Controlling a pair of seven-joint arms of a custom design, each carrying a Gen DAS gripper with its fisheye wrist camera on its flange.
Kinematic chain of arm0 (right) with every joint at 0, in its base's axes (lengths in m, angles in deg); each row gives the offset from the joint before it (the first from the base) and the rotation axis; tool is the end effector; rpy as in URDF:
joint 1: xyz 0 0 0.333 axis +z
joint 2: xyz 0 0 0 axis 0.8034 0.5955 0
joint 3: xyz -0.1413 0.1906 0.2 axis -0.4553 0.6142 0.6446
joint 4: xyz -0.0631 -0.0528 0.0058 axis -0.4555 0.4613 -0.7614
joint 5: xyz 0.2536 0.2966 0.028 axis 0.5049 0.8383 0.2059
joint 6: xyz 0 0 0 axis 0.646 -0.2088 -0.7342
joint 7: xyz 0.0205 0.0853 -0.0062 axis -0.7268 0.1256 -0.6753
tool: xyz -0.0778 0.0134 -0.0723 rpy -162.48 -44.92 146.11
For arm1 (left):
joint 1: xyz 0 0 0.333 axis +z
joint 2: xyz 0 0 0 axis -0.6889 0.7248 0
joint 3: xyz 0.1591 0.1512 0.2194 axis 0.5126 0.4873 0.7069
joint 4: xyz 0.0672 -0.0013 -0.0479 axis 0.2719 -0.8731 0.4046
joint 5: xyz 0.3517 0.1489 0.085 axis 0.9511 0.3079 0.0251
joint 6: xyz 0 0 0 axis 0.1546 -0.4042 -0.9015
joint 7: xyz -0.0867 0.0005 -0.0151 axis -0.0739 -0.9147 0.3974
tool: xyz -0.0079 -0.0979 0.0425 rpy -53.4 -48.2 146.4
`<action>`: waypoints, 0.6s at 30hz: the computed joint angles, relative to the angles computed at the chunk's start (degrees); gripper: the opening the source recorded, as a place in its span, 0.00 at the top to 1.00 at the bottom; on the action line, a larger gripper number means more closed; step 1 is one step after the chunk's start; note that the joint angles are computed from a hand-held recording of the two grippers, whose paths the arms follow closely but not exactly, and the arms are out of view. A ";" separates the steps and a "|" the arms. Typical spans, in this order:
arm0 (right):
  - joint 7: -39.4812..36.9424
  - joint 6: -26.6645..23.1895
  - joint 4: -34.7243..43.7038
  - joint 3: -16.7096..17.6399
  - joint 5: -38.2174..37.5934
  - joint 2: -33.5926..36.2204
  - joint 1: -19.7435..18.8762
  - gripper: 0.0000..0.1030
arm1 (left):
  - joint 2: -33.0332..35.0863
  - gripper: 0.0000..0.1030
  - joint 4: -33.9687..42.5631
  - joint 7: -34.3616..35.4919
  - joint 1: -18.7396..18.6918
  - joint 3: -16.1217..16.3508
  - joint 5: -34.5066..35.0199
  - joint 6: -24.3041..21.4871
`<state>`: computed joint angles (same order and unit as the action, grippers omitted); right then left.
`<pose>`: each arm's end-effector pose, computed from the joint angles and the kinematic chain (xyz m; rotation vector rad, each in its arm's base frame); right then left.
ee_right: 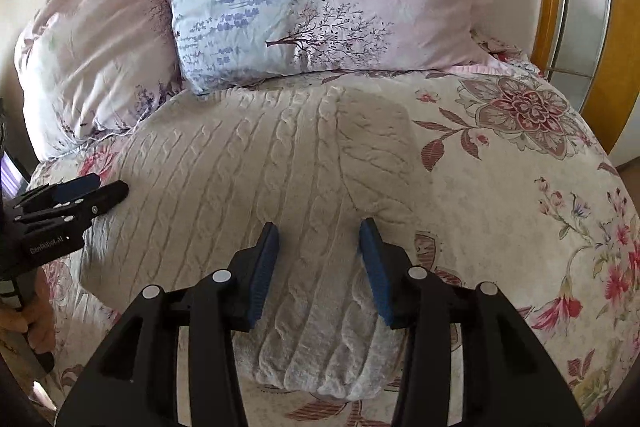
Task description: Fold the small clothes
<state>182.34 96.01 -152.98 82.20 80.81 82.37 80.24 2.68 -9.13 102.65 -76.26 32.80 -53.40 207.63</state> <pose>0.6771 0.3119 0.4097 -1.8923 1.5577 -0.4331 0.6714 -0.4476 0.4122 -1.7870 1.8085 -0.6964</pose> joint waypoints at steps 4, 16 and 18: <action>-1.46 -0.33 0.24 2.09 2.73 -0.03 -1.90 0.55 | 0.17 0.30 0.39 -0.39 -0.77 0.64 0.96 -0.80; -10.56 -4.79 4.57 13.02 25.28 0.19 -13.89 0.15 | -7.10 0.19 -12.41 1.16 9.51 -6.97 -10.61 11.71; -11.21 -9.21 8.58 14.20 29.39 2.75 -15.67 0.15 | -5.77 0.19 -11.93 4.50 13.21 -10.84 -17.44 13.03</action>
